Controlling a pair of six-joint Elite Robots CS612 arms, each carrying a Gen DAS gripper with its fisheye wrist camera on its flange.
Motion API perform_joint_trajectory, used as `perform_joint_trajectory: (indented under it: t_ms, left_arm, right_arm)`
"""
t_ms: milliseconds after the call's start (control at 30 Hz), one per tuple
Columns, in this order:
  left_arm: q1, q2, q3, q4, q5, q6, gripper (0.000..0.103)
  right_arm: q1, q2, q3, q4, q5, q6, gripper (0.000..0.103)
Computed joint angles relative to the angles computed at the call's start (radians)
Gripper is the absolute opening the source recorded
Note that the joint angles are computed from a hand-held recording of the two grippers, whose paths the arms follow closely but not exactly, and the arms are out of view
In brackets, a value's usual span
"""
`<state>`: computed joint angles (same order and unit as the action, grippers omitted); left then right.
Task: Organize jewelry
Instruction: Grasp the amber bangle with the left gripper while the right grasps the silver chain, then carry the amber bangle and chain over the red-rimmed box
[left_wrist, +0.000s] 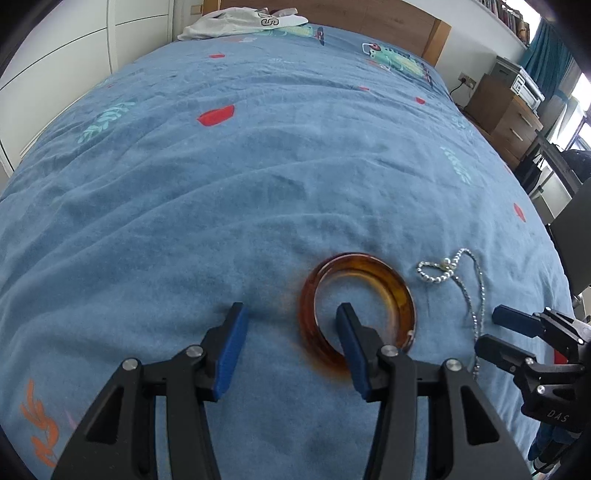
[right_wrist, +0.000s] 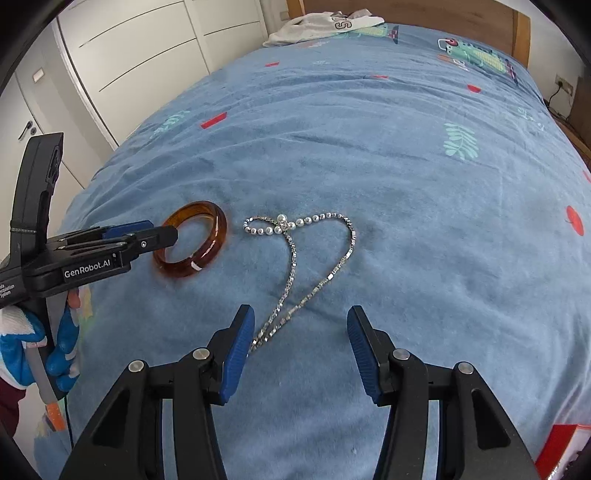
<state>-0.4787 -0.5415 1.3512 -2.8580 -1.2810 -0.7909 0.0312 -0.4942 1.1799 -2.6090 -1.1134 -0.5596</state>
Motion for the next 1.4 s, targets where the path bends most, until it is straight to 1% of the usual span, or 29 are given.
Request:
perform_joint_trajectory:
  t_ms: [100,167,200,233,267,300,333,367,400,467,567,700,833,1033,1133,1233,1333,1400]
  left_arm:
    - [-0.002,0.01,-0.014,0.016,0.026,0.008,0.047]
    - [-0.005,0.013,-0.016,0.022,0.05,0.014,0.041]
    - [-0.007,0.013,-0.016,0.027,0.058,0.015,0.035]
    - [-0.007,0.012,-0.014,0.026,0.064,0.013,0.027]
    - [-0.008,0.01,-0.009,0.021,0.064,0.011,0.023]
    - [-0.006,0.007,-0.005,0.019,0.06,0.01,0.013]
    - [-0.007,0.004,0.001,0.019,0.059,0.007,0.01]
    - [-0.008,-0.001,0.009,0.013,0.058,0.004,0.01]
    - [-0.011,-0.006,0.018,0.011,0.06,-0.001,0.01]
    - [-0.019,-0.021,0.042,0.006,0.069,-0.01,0.01]
    - [-0.036,-0.048,0.087,-0.013,0.074,-0.023,0.01]
    - [-0.067,-0.086,0.145,-0.031,0.096,-0.029,0.01]
    - [-0.099,-0.127,0.198,-0.053,0.112,-0.034,0.01]
    - [-0.149,-0.178,0.243,-0.074,0.146,-0.035,0.01]
    - [-0.175,-0.192,0.243,-0.084,0.16,-0.018,0.01]
    - [-0.2,-0.196,0.221,-0.082,0.16,-0.001,0.01]
    - [-0.222,-0.185,0.176,-0.08,0.151,0.023,0.01]
    - [-0.237,-0.167,0.132,-0.075,0.14,0.042,0.01]
  right_arm:
    - [0.008,0.03,-0.038,0.007,-0.002,0.03,0.052]
    - [0.012,0.041,-0.048,-0.012,-0.003,0.044,0.052]
    - [0.014,0.046,-0.052,-0.017,-0.004,0.05,0.051]
    - [0.015,0.048,-0.053,-0.026,-0.009,0.053,0.046]
    - [0.017,0.049,-0.052,-0.036,-0.017,0.057,0.038]
    - [0.017,0.05,-0.052,-0.042,-0.019,0.068,0.029]
    - [0.013,0.05,-0.052,-0.042,-0.013,0.082,0.023]
    - [0.01,0.05,-0.052,-0.037,-0.007,0.095,0.013]
    - [0.005,0.049,-0.05,-0.028,0.001,0.103,0.007]
    - [-0.003,0.038,-0.029,-0.03,0.014,0.108,0.003]
    - [-0.015,0.005,0.037,-0.074,0.017,0.097,0.003]
    - [-0.034,-0.052,0.148,-0.167,0.038,0.085,0.003]
    - [-0.064,-0.118,0.26,-0.255,0.069,0.07,0.003]
    - [-0.11,-0.207,0.392,-0.388,0.103,0.077,0.003]
    - [-0.14,-0.246,0.443,-0.445,0.12,0.084,0.003]
    - [-0.178,-0.278,0.483,-0.486,0.133,0.087,0.003]
    - [-0.218,-0.301,0.511,-0.515,0.144,0.087,0.003]
    - [-0.244,-0.311,0.521,-0.526,0.144,0.081,0.003]
